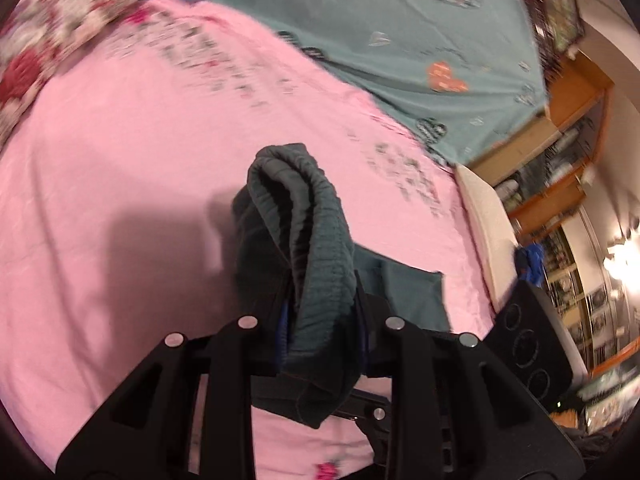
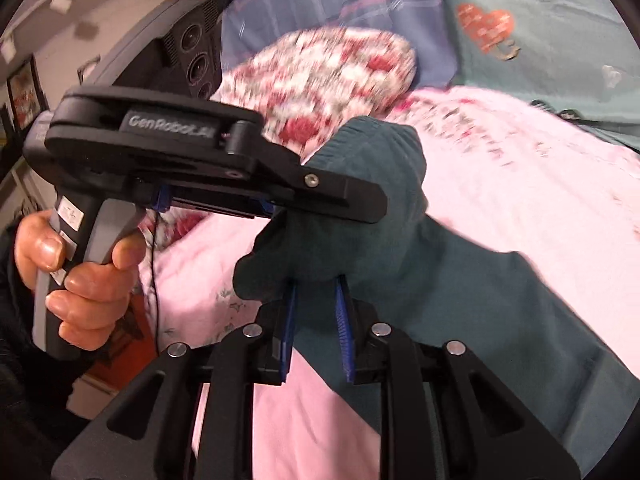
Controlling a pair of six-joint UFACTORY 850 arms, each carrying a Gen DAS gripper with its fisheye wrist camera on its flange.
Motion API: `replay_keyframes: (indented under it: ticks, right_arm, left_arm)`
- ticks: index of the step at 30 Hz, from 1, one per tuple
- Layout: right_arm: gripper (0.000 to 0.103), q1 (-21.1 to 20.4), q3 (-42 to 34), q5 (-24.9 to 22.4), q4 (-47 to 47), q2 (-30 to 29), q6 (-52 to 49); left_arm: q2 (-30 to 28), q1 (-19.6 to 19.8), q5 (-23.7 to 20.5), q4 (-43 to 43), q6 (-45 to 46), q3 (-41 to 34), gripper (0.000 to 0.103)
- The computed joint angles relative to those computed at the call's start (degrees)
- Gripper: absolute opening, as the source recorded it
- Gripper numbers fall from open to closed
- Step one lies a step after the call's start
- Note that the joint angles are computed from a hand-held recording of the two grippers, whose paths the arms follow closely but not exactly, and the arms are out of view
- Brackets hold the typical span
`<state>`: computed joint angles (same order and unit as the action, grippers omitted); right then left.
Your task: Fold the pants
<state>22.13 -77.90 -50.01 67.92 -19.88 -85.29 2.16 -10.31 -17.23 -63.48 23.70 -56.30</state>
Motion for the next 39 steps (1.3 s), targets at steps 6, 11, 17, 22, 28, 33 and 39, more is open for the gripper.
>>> replay_keyframes:
  ticks: [6, 11, 17, 22, 28, 33, 39]
  right_arm:
    - [0.031, -11.35, 5.78, -0.4, 5.14, 6.81, -2.34]
    - [0.044, -20.63, 8.88, 6.59, 2.06, 8.18, 2.38]
    - [0.05, -26.84, 7.01, 3.89, -7.17, 4.37, 12.66]
    - [0.064, -29.5, 6.15, -0.26, -4.88, 4.66, 7.51]
    - [0.068, -30.07, -0.76, -6.45, -5.71, -0.41, 15.63]
    - [0.068, -25.54, -4.86, -2.4, -16.27, -2.57, 25.16]
    - [0.068, -19.34, -10.9, 3.36, -35.44, -5.5, 43.38]
  left_arm:
    - [-9.78, -9.5, -3.28, 6.85, -2.24, -14.63, 0.026]
    - [-25.14, -16.05, -8.34, 10.98, -6.85, -29.54, 0.027]
    - [-35.77, -17.15, -13.6, 8.89, -11.76, -37.8, 0.066]
    - [-27.94, -17.09, -4.97, 5.49, -9.21, -31.04, 0.094]
    - [-21.02, -15.69, 0.31, 15.2, -21.8, -22.67, 0.094]
    - [-19.38, -15.2, 0.41, 18.43, -26.14, -18.11, 0.094]
    - [-17.87, -14.7, 0.6, 13.05, -20.73, -14.12, 0.094]
